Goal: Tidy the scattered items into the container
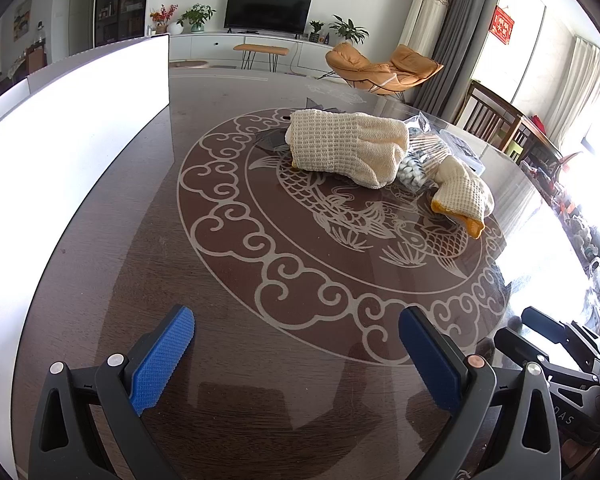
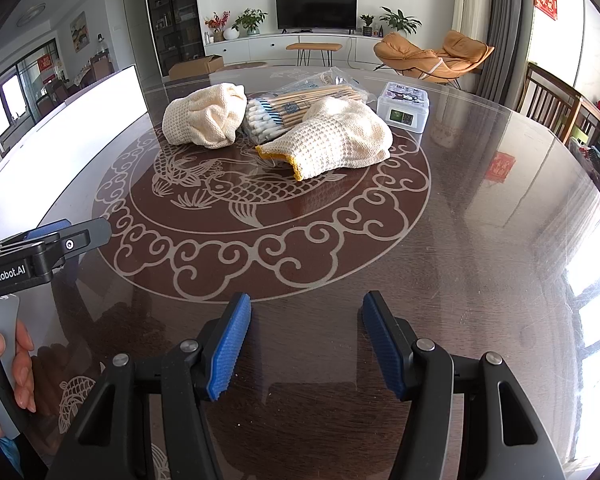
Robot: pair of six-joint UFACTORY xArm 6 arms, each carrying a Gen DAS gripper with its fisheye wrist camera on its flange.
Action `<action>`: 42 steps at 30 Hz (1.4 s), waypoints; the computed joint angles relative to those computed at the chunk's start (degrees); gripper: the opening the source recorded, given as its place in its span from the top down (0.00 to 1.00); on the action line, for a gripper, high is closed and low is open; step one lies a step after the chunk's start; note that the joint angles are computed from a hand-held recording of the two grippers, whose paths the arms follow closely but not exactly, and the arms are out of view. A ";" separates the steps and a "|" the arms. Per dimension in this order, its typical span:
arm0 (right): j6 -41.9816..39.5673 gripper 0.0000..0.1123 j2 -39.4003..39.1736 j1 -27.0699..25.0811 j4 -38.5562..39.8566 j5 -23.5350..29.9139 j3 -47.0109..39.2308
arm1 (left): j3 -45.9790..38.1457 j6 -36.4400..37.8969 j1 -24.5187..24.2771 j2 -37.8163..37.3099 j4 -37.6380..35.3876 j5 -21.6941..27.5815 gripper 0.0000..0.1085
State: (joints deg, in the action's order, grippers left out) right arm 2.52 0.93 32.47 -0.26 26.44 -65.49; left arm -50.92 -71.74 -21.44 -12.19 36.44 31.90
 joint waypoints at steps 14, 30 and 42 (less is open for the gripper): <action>-4.40 0.47 12.81 -2.67 16.82 4.37 -20.69 | -0.44 0.37 0.00 0.31 -0.19 0.10 0.05; 2.97 0.70 12.33 -4.22 -6.31 5.63 -18.69 | -0.29 0.26 0.24 0.34 -0.27 -0.76 0.05; 2.04 0.68 2.31 -4.63 -5.26 -2.80 -3.83 | -28.12 17.82 5.05 15.25 -0.84 10.09 0.05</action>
